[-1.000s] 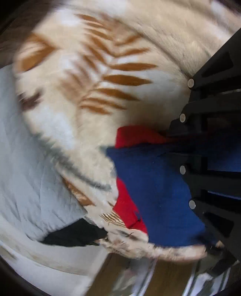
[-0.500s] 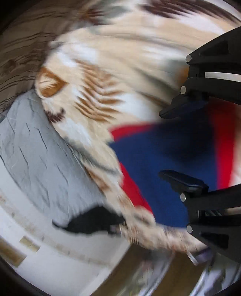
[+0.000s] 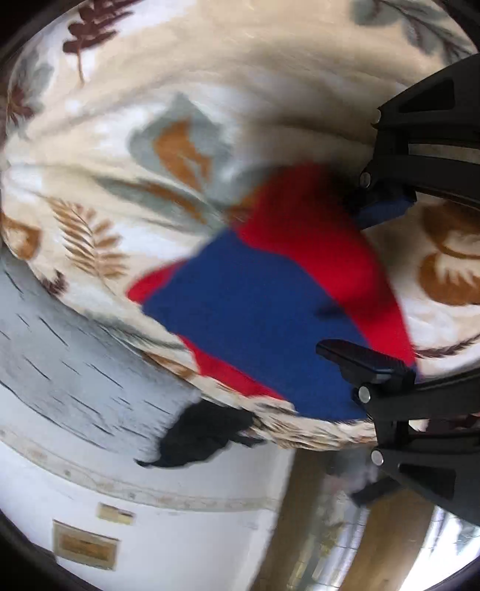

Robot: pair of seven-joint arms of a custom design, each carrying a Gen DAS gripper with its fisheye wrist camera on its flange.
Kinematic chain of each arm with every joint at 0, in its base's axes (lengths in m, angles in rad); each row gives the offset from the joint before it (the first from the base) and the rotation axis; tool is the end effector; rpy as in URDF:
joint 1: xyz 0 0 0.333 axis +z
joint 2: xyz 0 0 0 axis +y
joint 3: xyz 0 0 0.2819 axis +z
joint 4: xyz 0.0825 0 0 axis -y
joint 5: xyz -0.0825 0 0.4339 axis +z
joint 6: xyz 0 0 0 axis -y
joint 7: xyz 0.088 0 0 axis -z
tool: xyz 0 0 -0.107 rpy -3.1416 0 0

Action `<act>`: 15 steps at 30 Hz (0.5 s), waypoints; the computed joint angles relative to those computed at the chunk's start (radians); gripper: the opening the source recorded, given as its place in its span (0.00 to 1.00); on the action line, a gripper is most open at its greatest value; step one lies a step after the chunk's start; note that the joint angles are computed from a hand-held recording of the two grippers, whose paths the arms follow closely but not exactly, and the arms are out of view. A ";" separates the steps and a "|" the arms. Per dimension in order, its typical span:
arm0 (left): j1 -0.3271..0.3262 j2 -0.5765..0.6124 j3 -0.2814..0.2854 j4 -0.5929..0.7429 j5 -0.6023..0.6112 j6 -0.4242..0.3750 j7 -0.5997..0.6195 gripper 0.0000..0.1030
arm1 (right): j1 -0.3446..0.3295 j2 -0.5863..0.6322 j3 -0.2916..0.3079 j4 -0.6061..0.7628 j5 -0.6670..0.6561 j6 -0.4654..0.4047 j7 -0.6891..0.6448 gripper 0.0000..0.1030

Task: Fold small clothes

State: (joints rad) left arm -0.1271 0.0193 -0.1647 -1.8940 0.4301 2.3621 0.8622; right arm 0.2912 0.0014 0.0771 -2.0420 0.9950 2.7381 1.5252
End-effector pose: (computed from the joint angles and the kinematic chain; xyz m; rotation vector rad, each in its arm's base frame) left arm 0.6246 -0.1816 0.4883 -2.0227 1.6910 -0.4360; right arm 0.6040 0.1981 0.4491 -1.2485 1.8535 0.2229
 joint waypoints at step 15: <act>-0.010 0.052 0.011 0.020 0.022 -0.010 0.002 0.78 | -0.011 -0.089 -0.016 -0.076 -0.407 -0.007 0.161 0.68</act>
